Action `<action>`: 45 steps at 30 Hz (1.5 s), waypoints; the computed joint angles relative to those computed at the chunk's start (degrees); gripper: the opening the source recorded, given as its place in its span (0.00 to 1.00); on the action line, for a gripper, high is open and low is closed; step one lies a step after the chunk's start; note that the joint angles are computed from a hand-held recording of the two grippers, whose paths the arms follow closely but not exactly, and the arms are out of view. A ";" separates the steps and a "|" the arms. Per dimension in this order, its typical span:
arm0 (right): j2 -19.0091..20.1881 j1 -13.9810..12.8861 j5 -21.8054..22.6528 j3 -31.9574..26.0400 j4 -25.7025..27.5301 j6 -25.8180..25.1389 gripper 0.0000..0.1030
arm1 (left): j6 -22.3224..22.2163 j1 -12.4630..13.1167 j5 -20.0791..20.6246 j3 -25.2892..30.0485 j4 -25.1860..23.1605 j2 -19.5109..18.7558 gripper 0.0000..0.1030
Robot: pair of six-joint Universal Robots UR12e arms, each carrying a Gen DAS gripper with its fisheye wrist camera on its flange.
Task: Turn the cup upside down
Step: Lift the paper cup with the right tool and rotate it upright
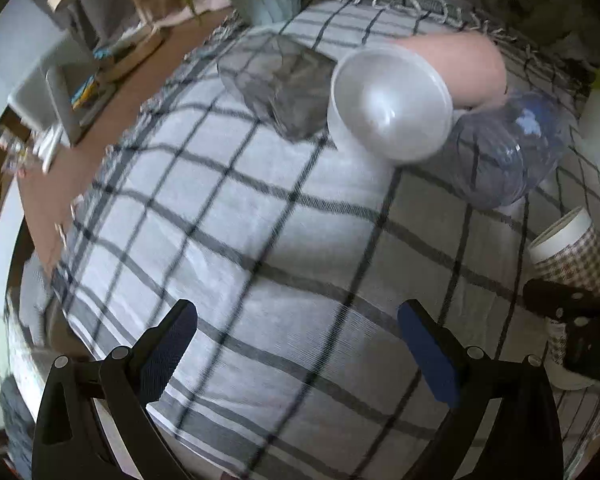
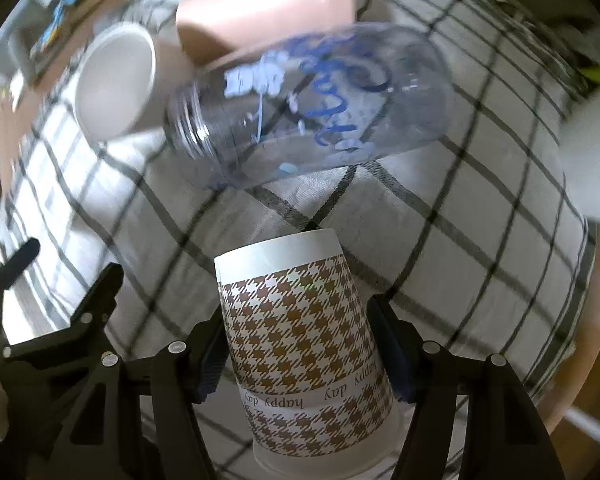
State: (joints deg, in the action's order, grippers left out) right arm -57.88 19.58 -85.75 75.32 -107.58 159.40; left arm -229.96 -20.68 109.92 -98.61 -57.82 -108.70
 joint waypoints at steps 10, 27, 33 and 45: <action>-4.75 -0.25 8.28 5.79 -6.67 20.16 0.63 | 17.84 3.58 -0.73 -5.23 7.45 5.11 0.99; -6.35 4.01 9.71 13.80 -19.79 49.43 0.63 | 36.08 10.28 -8.90 -9.85 11.71 7.46 0.99; -5.23 4.59 8.69 13.15 -20.19 52.92 0.63 | 36.59 11.44 -11.22 -9.40 10.41 7.00 0.99; -4.07 4.99 8.60 11.97 -18.17 53.53 0.64 | 39.62 11.32 -11.04 -8.01 8.75 6.05 0.99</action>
State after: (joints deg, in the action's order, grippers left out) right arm -61.95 24.57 -77.15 87.29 -125.75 212.93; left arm -190.33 -9.36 98.88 -106.62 -49.07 -102.65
